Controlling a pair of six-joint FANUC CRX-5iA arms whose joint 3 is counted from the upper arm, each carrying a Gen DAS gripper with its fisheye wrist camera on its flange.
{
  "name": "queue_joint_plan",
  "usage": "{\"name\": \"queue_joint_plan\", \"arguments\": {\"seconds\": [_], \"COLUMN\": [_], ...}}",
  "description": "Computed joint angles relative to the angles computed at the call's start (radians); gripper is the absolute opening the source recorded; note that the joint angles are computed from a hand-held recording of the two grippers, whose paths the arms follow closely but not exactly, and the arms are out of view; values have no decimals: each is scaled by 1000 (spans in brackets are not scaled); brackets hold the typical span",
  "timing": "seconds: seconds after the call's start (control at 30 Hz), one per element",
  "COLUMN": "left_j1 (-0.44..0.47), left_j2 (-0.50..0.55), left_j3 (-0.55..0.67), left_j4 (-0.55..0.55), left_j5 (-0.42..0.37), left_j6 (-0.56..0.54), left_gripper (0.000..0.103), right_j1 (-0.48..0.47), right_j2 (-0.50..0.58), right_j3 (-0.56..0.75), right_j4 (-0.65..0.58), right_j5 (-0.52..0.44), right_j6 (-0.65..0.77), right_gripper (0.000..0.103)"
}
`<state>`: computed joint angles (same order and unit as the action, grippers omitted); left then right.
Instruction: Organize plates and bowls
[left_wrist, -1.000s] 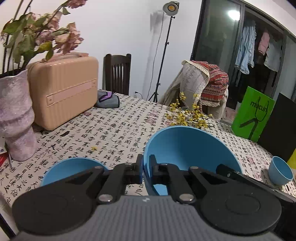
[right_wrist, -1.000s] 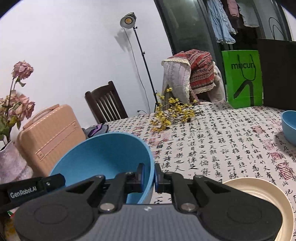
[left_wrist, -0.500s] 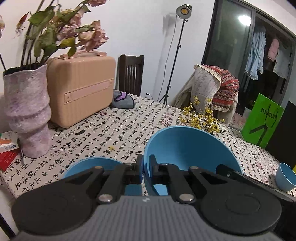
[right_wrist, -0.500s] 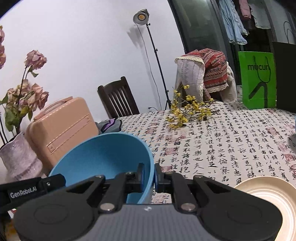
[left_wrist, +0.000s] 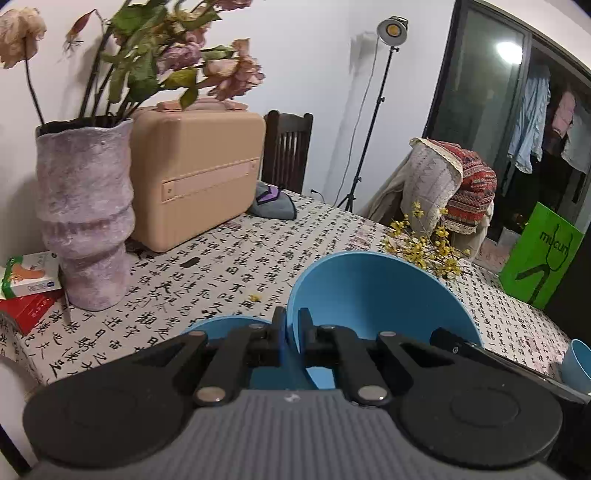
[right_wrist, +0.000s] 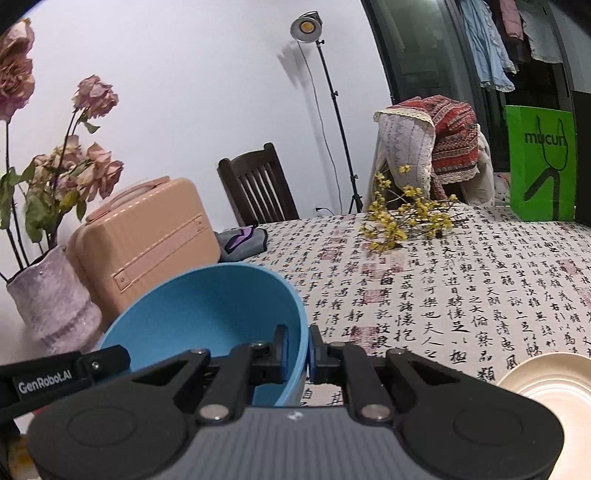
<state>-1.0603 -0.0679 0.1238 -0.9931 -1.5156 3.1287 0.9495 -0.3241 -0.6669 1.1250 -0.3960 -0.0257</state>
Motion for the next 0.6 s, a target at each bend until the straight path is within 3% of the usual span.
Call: {"name": "queue_joint_plan", "arguments": {"seconds": [0.6], "left_j1": [-2], "left_j2": [-65], "left_j3": [-70], "left_j4": [-14], "left_j5": [-41], "left_j6": [45], "left_gripper": [7], "right_j1": [41], "right_j2": [59], "right_j3": [34], "right_j4": [16], "right_j5": [23], "right_j6": [0], "right_gripper": [10]}}
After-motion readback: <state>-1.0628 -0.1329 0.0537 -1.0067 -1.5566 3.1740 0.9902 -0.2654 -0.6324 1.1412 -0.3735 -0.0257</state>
